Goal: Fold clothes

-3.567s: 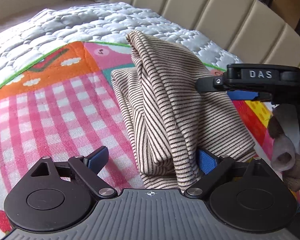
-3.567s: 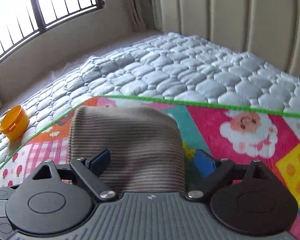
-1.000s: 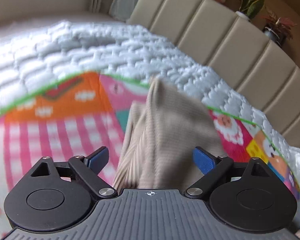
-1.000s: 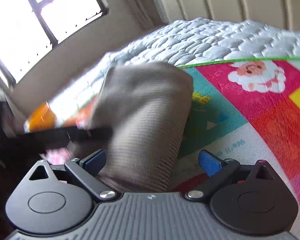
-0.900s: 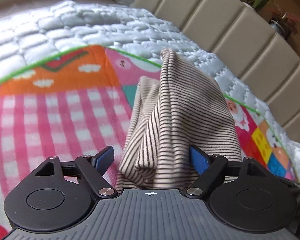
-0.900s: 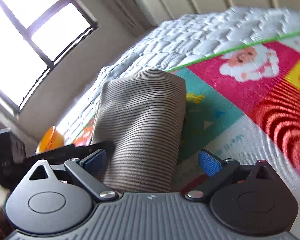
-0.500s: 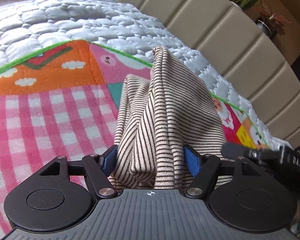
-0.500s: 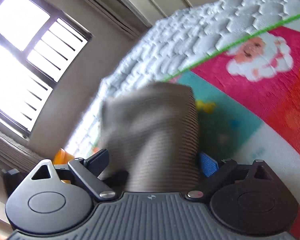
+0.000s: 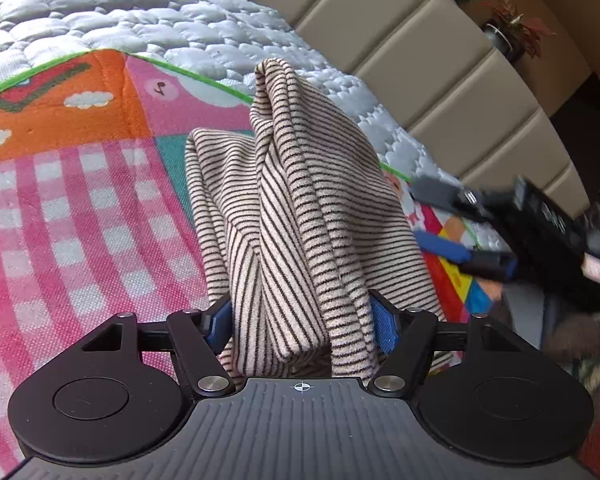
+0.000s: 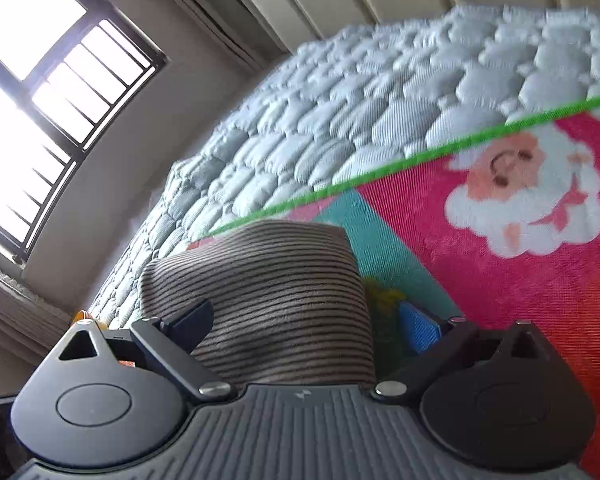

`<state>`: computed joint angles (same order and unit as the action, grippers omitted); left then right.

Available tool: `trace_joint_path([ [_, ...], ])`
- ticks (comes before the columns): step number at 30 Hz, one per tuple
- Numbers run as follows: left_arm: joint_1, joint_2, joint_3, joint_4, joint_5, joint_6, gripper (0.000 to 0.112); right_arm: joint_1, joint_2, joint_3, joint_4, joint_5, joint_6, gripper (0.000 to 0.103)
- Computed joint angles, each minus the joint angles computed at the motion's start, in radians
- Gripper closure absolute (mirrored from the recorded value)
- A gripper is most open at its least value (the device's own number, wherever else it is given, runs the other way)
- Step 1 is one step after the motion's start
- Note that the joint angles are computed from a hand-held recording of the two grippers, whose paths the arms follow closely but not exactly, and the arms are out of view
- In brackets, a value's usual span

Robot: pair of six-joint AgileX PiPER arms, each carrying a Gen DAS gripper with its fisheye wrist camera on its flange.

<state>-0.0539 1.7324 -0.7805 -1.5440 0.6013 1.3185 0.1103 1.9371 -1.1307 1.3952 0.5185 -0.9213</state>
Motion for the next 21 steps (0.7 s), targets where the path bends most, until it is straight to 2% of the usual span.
trace_joint_path([
  [2,0.021,0.010,-0.003,0.003,0.017,0.015,0.040,-0.020,0.085,-0.089,-0.060,0.101,0.095,0.003],
  [4,0.043,0.027,-0.008,0.005,0.036,0.023,0.042,-0.009,0.041,-0.060,0.039,0.118,0.030,0.022],
  [6,0.063,0.041,-0.017,0.010,0.056,0.026,0.042,-0.024,0.002,-0.002,0.202,0.180,-0.132,0.038],
  [7,0.072,0.045,-0.020,0.013,0.063,0.028,0.042,-0.033,-0.015,0.016,0.245,0.216,-0.162,0.040],
  [8,0.080,0.048,-0.022,0.010,0.066,0.033,0.042,-0.029,-0.038,0.020,0.249,0.211,-0.153,0.041],
  [9,0.091,0.053,-0.026,0.009,0.076,0.031,0.042,-0.011,-0.035,0.005,0.212,0.167,-0.128,0.043],
  [10,0.101,0.058,-0.031,0.010,0.082,0.029,0.042,0.019,-0.022,-0.019,0.135,0.083,-0.111,0.044],
  [11,0.106,0.060,-0.033,0.011,0.079,0.029,0.042,0.056,-0.011,-0.042,0.035,-0.016,-0.064,0.044],
  [12,0.111,0.062,-0.034,0.009,0.077,0.033,0.042,0.077,0.001,-0.049,-0.050,-0.075,-0.028,0.044],
  [13,0.116,0.062,-0.031,0.002,0.077,0.041,0.042,0.084,-0.001,-0.041,-0.096,-0.094,-0.015,0.040],
  [14,0.122,0.060,-0.028,-0.003,0.079,0.046,0.041,0.073,-0.027,-0.016,-0.101,-0.073,-0.019,0.040],
  [15,0.127,0.057,-0.026,-0.003,0.078,0.048,0.040,0.045,-0.048,0.013,-0.066,-0.012,-0.062,0.036],
  [16,0.126,0.049,-0.023,0.007,0.065,0.046,0.036,0.018,-0.066,0.054,0.003,0.043,-0.145,0.025],
  [17,0.125,0.039,-0.016,0.013,0.047,0.052,0.035,0.013,-0.087,0.104,0.046,0.059,-0.231,0.018],
  [18,0.128,0.037,-0.015,0.015,0.045,0.054,0.035,0.012,-0.108,0.146,0.055,0.067,-0.282,0.015],
  [20,0.130,0.040,-0.019,0.015,0.048,0.045,0.035,0.037,-0.133,0.223,0.032,0.017,-0.354,0.016],
  [21,0.126,0.040,-0.020,0.015,0.043,0.048,0.035,0.044,-0.148,0.265,0.079,0.007,-0.425,0.017],
])
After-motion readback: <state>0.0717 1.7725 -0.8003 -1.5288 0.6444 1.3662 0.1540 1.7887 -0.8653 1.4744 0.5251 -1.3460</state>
